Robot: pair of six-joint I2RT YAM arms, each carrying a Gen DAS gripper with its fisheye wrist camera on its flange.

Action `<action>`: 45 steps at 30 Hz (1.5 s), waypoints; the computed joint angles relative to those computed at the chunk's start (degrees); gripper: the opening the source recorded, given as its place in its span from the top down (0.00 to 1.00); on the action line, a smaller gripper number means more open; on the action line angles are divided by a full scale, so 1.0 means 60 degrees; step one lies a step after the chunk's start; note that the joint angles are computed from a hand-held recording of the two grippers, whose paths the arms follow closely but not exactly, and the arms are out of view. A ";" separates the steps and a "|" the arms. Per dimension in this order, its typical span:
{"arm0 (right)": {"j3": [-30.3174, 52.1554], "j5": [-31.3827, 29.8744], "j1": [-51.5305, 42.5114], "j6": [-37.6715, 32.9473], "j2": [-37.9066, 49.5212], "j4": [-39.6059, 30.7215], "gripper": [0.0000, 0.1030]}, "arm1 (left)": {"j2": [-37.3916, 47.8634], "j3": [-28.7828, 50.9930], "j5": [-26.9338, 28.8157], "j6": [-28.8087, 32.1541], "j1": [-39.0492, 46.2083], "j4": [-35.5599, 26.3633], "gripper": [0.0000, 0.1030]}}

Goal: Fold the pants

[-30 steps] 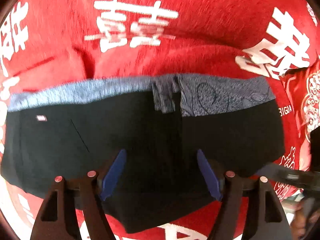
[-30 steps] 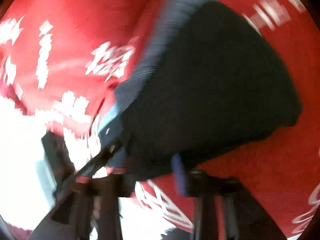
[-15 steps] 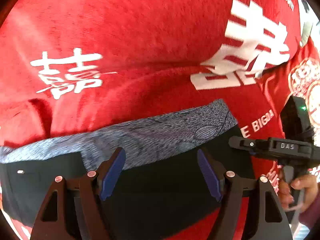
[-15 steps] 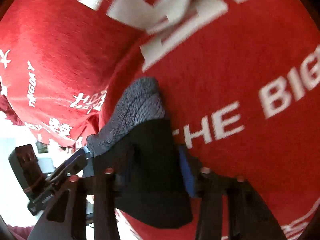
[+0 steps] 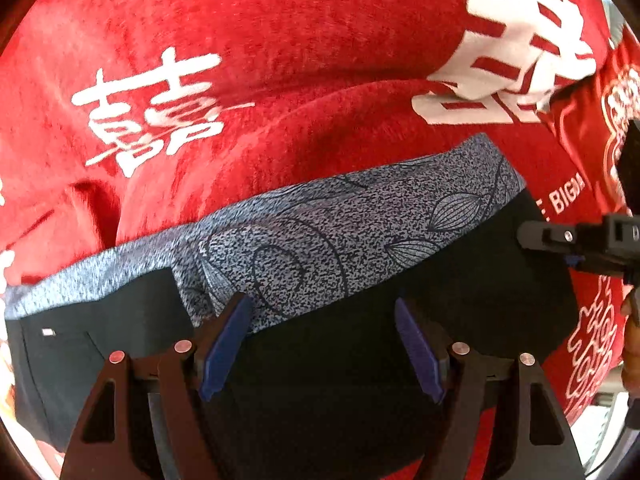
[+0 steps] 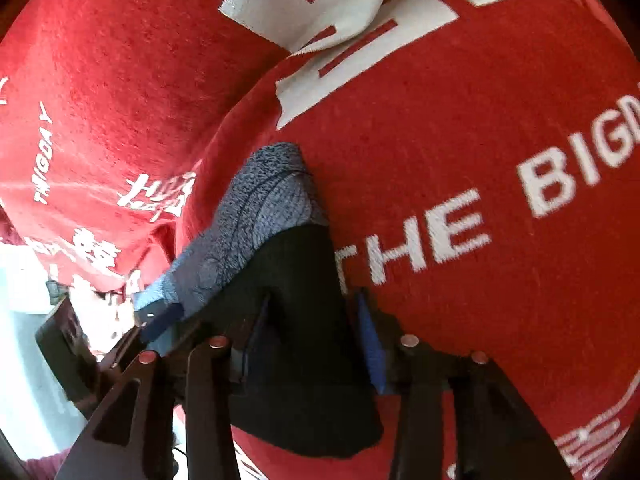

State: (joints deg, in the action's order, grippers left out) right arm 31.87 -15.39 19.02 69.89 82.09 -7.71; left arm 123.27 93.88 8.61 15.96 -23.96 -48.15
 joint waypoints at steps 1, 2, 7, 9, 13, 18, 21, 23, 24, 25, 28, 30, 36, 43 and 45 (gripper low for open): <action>0.0326 0.0340 0.0205 -0.0084 -0.0085 -0.0694 0.49 | -0.0042 -0.0021 0.0034 -0.0027 0.0032 -0.0028 0.27; 0.0632 0.0672 0.0398 -0.0211 -0.0151 -0.1295 0.49 | -0.0099 -0.0049 0.0007 -0.0030 0.0060 -0.0055 0.27; 0.1672 0.1832 0.0937 -0.0487 -0.0987 -0.3415 0.49 | -0.0198 -0.0062 -0.0430 -0.0498 0.0440 -0.0536 0.27; 0.1785 0.1942 0.1108 -0.0577 -0.1300 -0.3599 0.49 | -0.0116 0.0040 -0.0328 -0.0864 0.0842 -0.0865 0.27; 0.2668 0.1733 0.1384 -0.0896 -0.0403 -0.3459 0.49 | -0.0397 -0.0260 -0.0671 -0.0916 0.1156 -0.0881 0.17; 0.3524 0.1280 0.1839 -0.1099 0.1054 -0.3086 0.49 | -0.0419 -0.0371 -0.0978 -0.1239 0.1251 -0.0899 0.14; 0.3493 0.0947 0.2052 -0.0858 0.1631 -0.2715 0.48 | -0.0468 -0.0470 -0.1126 -0.1470 0.1199 -0.0888 0.14; 0.3417 0.1194 0.2230 -0.0857 0.1610 -0.2585 0.47 | -0.0518 -0.0580 -0.1171 -0.1602 0.1199 -0.0805 0.14; 0.3373 0.1190 0.2235 -0.0921 0.1606 -0.2523 0.47 | -0.0516 -0.0587 -0.1170 -0.1661 0.1190 -0.0800 0.14; 0.3328 0.1148 0.2208 -0.0976 0.1600 -0.2472 0.46 | -0.0514 -0.0612 -0.1177 -0.1727 0.1204 -0.0778 0.10; 0.3293 0.0980 0.2117 -0.1166 0.1658 -0.2415 0.44 | -0.0498 -0.0680 -0.1310 -0.1960 0.1245 -0.0702 0.06; 0.3436 0.0975 0.2121 -0.1391 0.1770 -0.2547 0.43 | -0.0524 -0.0711 -0.1267 -0.2053 0.1285 -0.0700 0.06; 0.3621 0.1120 0.2236 -0.1296 0.1879 -0.2702 0.40 | -0.0643 -0.0866 -0.1300 -0.1890 0.1280 -0.0565 0.06; 0.3860 0.1578 0.2469 -0.0579 0.1990 -0.2960 0.40 | -0.0645 -0.0811 -0.0961 -0.1514 0.1331 -0.0709 0.06; 0.4155 0.1738 0.2552 -0.0455 0.2169 -0.3257 0.38 | -0.0713 -0.0808 -0.0864 -0.1360 0.1408 -0.0806 0.06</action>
State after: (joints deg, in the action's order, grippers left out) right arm 56.81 -4.96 34.33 67.16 95.10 -27.25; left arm 118.99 89.03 3.42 7.80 -15.51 -52.98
